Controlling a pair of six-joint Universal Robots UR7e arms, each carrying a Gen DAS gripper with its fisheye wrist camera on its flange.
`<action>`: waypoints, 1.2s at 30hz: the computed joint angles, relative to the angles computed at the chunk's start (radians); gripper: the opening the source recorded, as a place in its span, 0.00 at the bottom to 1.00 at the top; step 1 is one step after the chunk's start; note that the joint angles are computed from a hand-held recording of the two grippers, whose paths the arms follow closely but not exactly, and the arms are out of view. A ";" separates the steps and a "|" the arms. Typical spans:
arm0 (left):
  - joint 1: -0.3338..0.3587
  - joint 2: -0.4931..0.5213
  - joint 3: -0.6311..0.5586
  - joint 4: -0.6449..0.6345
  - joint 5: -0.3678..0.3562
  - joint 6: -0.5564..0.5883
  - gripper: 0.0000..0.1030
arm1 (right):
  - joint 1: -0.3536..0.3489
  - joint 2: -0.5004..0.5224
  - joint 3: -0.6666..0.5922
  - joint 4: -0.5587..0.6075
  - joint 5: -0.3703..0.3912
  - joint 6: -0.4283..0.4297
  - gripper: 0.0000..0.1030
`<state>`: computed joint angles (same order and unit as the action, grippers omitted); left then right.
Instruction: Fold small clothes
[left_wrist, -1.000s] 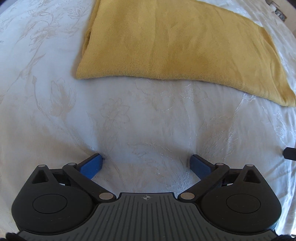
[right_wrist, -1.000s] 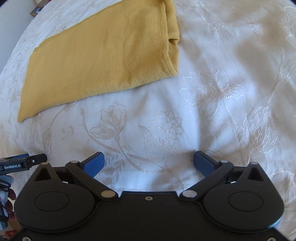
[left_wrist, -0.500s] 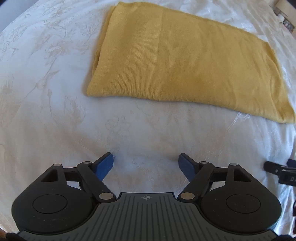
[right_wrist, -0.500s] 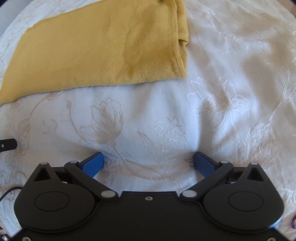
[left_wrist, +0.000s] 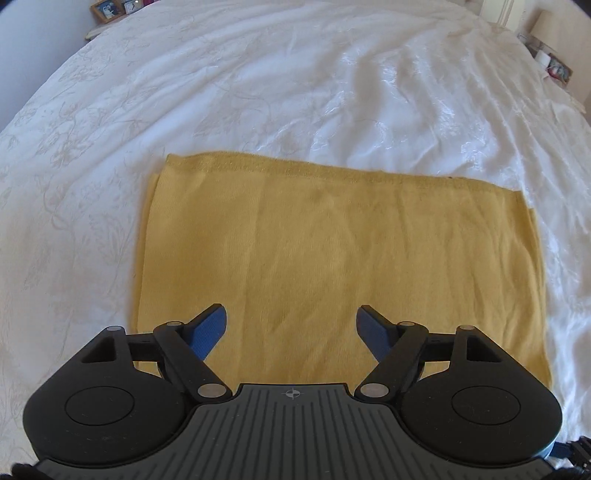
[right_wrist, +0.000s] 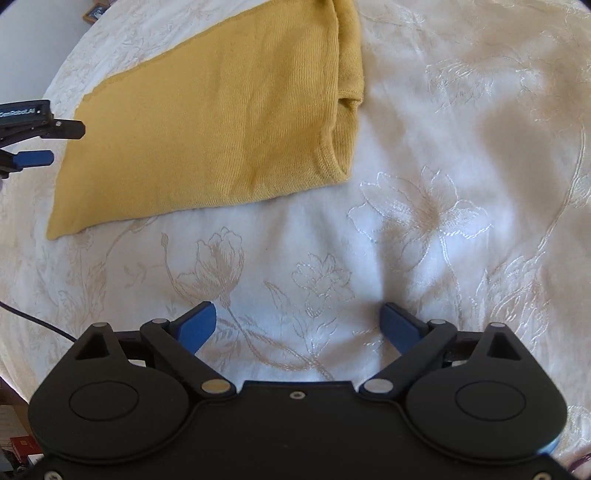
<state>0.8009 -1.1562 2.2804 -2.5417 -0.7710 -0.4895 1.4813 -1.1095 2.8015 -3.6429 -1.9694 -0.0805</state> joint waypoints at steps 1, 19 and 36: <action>0.007 0.021 -0.015 -0.008 0.002 0.011 0.74 | -0.009 -0.018 0.003 0.000 0.013 -0.007 0.91; 0.100 0.234 -0.187 0.063 -0.031 0.052 0.81 | -0.132 -0.087 -0.188 0.020 0.237 -0.089 0.87; 0.133 0.282 -0.212 0.028 -0.022 0.086 0.98 | -0.236 -0.051 -0.229 0.126 0.410 -0.113 1.00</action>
